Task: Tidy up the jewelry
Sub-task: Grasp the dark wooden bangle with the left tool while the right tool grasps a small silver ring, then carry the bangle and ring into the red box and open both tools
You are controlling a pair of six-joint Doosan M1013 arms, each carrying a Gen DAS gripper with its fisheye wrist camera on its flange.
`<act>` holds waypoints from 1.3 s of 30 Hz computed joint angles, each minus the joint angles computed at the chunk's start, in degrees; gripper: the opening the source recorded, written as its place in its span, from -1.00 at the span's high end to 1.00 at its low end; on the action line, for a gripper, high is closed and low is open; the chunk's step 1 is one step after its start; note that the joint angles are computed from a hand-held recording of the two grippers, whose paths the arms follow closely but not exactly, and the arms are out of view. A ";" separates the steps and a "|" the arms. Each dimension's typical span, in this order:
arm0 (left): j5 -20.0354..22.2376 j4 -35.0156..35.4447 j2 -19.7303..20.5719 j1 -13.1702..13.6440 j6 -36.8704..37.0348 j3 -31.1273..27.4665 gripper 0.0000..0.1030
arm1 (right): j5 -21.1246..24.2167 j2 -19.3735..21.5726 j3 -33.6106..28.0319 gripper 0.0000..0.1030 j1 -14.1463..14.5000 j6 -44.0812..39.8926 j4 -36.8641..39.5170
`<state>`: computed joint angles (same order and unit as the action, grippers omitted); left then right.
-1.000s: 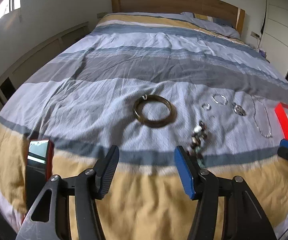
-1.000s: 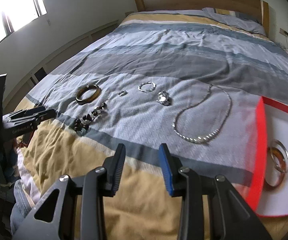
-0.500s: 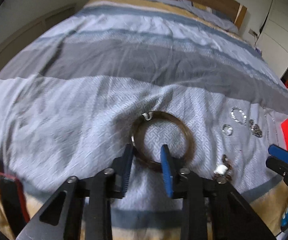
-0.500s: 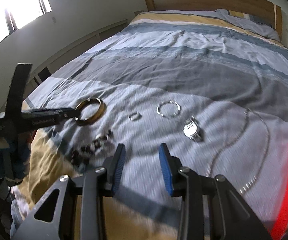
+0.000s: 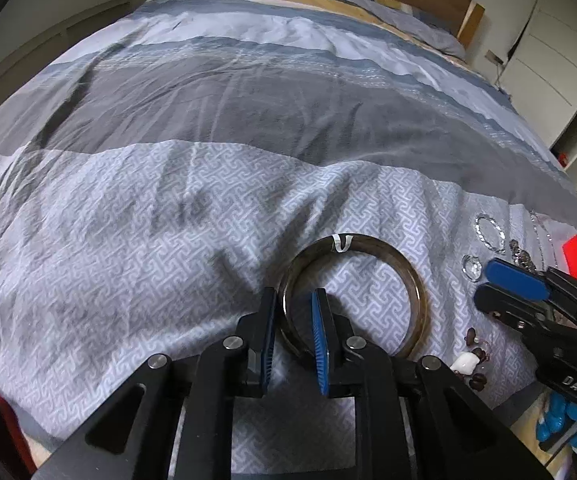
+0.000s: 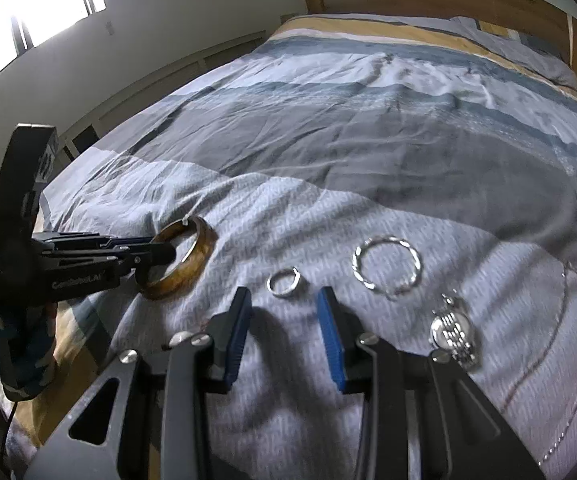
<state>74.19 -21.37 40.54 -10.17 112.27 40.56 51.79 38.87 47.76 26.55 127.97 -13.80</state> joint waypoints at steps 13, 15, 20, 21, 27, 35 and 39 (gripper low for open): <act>-2.28 -1.12 -0.62 -0.04 1.18 1.63 0.82 | 1.84 2.28 -3.17 0.62 -0.13 -3.95 1.05; -3.64 -0.35 -1.40 -0.21 1.90 2.79 0.82 | 1.32 2.11 -2.87 0.62 -0.18 -4.30 1.50; -6.75 1.19 -3.30 -0.53 1.60 5.26 0.82 | -0.22 1.08 -1.76 0.63 0.27 -3.84 -0.23; -7.21 1.41 -3.67 -0.50 1.30 5.58 0.83 | -0.38 0.85 -1.63 0.63 0.35 -3.80 -0.34; -8.05 1.96 -5.73 -0.39 0.70 6.29 0.83 | -1.63 -2.70 1.61 0.63 1.30 -0.08 -3.05; -8.39 -0.55 -10.32 -1.31 3.13 9.73 0.83 | -2.15 -11.90 11.89 0.63 3.21 8.87 -11.69; -8.08 -3.00 -13.06 -3.30 5.35 12.74 0.83 | -0.23 -17.59 18.54 0.63 3.73 14.42 -16.98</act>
